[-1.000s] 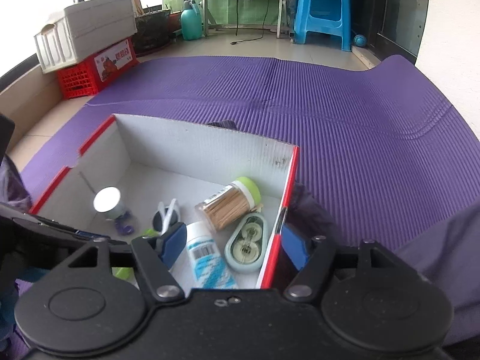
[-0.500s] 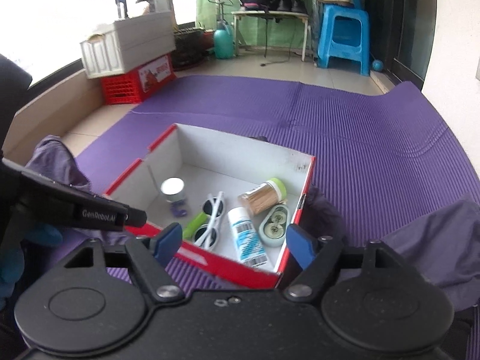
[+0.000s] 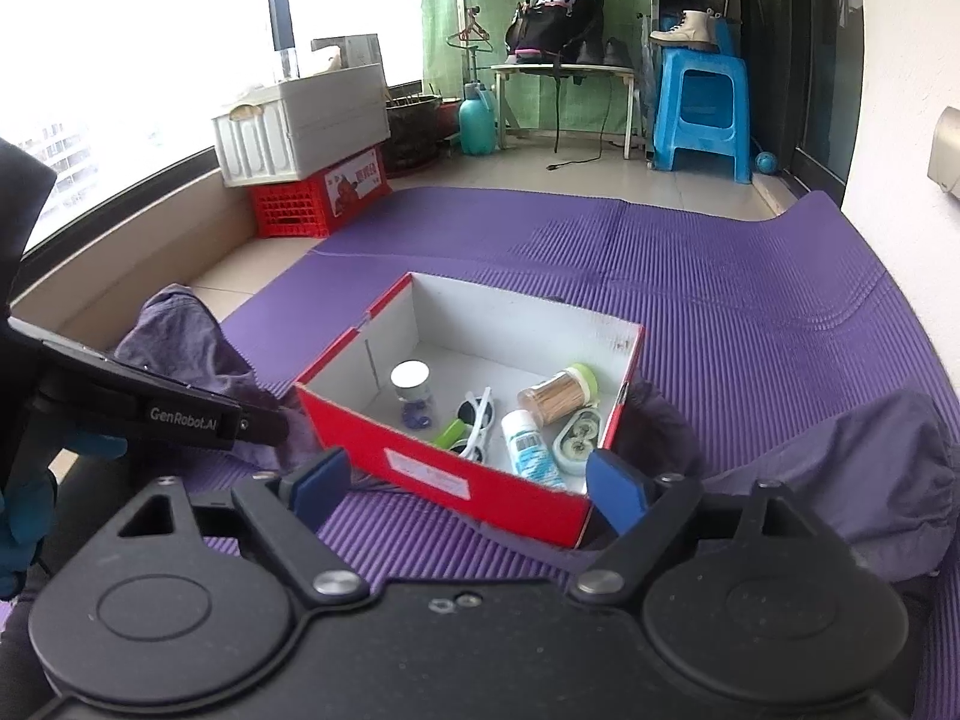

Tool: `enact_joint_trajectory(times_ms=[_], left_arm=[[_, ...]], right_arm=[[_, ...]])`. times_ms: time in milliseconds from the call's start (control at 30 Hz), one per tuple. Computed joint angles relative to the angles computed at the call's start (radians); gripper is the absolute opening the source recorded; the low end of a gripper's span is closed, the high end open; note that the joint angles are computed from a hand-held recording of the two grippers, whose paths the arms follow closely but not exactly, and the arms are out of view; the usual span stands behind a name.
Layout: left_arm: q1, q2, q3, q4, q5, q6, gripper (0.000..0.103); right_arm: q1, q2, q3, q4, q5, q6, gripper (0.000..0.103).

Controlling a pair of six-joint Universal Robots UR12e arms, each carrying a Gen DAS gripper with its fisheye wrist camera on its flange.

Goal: Organize rigid objects
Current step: 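Withdraw both tools from the box back toward the items on the mat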

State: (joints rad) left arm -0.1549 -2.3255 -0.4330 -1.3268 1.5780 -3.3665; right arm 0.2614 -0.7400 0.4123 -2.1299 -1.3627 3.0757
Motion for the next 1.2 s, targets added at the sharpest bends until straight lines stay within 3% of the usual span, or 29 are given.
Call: enact_joint_trajectory(times_ms=[267,300,333,400,600,767,867,1200], left_arm=[[-0.004,0.114,-0.195,0.103,0.011,0.007,0.017],[-0.004,0.127,-0.219,0.112,0.012,-0.001,0.028],[-0.004,0.137,-0.237,0.119,0.011,-0.006,0.052],[-0.006,0.164,-0.29,0.153,0.023,-0.011,0.079],[-0.009,0.217,-0.398,0.184,0.043,-0.041,0.08],[-0.012,0.243,-0.458,0.19,0.043,-0.079,0.087],[-0.017,0.256,-0.49,0.214,0.047,-0.093,0.103],[-0.035,0.288,-0.566,0.259,0.083,-0.149,0.103]], right_arm=[[0.001,-0.091,0.171,-0.083,0.01,0.016,0.088],[0.0,-0.1,0.188,-0.09,0.015,0.02,0.088],[-0.001,-0.109,0.207,-0.098,0.02,0.024,0.089],[-0.001,-0.13,0.248,-0.116,0.024,0.036,0.09],[-0.005,-0.176,0.34,-0.135,0.04,0.06,0.092],[-0.008,-0.205,0.404,-0.145,0.045,0.072,0.095],[-0.009,-0.216,0.428,-0.142,0.048,0.08,0.095],[-0.008,-0.237,0.472,-0.127,0.051,0.066,0.095]])
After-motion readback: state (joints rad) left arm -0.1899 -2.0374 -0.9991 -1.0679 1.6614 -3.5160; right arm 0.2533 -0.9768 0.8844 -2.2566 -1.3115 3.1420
